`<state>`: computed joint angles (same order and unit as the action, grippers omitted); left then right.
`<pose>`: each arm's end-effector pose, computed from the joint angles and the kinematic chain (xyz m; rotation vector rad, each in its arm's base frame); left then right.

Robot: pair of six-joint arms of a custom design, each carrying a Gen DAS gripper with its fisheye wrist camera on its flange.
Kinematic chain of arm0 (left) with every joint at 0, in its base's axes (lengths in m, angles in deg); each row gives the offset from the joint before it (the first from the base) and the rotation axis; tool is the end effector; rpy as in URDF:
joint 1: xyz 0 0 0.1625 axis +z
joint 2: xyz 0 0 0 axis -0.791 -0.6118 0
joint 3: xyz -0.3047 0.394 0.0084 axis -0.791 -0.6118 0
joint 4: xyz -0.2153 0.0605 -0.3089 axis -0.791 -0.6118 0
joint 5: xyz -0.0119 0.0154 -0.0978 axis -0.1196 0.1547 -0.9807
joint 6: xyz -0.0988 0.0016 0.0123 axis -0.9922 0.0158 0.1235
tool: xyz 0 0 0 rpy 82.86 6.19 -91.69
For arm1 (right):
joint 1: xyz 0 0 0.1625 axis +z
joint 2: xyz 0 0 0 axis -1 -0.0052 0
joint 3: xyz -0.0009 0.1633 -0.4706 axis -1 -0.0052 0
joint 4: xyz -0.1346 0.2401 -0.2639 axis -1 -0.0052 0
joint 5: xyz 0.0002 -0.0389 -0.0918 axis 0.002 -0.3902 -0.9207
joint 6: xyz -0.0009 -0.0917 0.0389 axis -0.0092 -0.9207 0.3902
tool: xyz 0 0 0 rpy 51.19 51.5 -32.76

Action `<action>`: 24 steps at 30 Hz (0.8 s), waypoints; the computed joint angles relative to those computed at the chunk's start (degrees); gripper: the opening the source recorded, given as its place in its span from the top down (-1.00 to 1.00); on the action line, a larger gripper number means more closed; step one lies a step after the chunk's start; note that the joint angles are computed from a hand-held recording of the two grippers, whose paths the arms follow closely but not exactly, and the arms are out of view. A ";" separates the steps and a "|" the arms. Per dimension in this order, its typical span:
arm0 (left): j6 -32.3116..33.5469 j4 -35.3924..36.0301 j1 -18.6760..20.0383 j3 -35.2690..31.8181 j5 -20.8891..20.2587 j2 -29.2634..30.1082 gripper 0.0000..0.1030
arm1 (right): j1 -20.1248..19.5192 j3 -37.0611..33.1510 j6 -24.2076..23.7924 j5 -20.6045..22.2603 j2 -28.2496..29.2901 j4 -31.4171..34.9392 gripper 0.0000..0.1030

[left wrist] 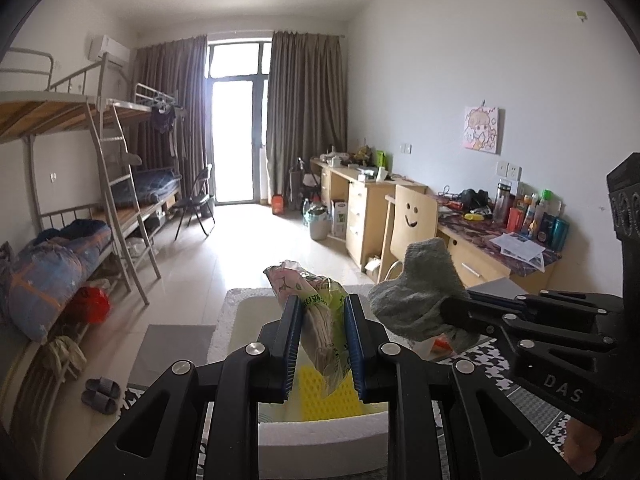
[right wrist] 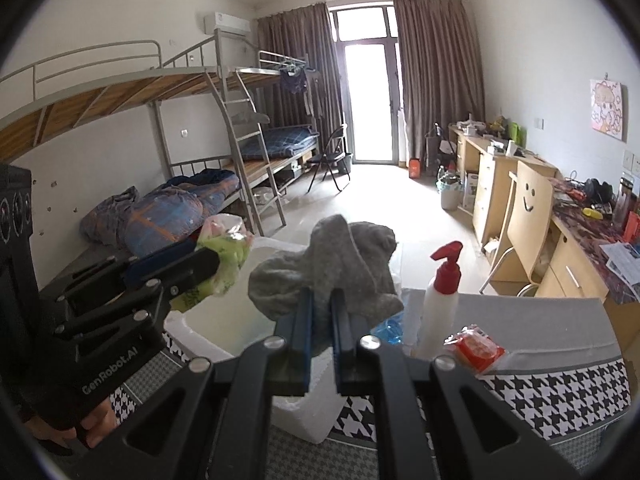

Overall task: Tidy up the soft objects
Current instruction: 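Open the left tool to drop the green bag into the box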

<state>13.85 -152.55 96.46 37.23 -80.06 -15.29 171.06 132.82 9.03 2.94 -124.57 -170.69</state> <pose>-0.3152 -0.5971 -0.0135 0.7227 2.1507 -1.2992 0.0428 -0.6494 0.2794 0.9332 -2.3936 1.0751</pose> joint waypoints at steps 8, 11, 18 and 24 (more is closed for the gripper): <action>-2.89 5.72 1.64 -2.02 -0.82 0.02 0.54 | 0.46 -0.74 0.31 -1.30 0.49 0.58 0.79; -3.68 7.49 2.15 -2.66 -0.43 0.13 0.54 | 0.48 -0.97 0.46 -1.53 0.59 0.79 0.79; -5.02 10.09 2.77 -2.57 -0.90 -0.38 0.01 | 0.98 -1.91 0.69 -2.56 1.25 1.34 0.79; -3.01 3.59 2.00 -1.60 1.85 -0.31 -0.87 | 1.13 -2.12 0.82 -2.57 1.31 1.43 0.79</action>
<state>10.84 -148.96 98.46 35.63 -78.22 -15.60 172.19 130.70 9.85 0.37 -123.26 -169.26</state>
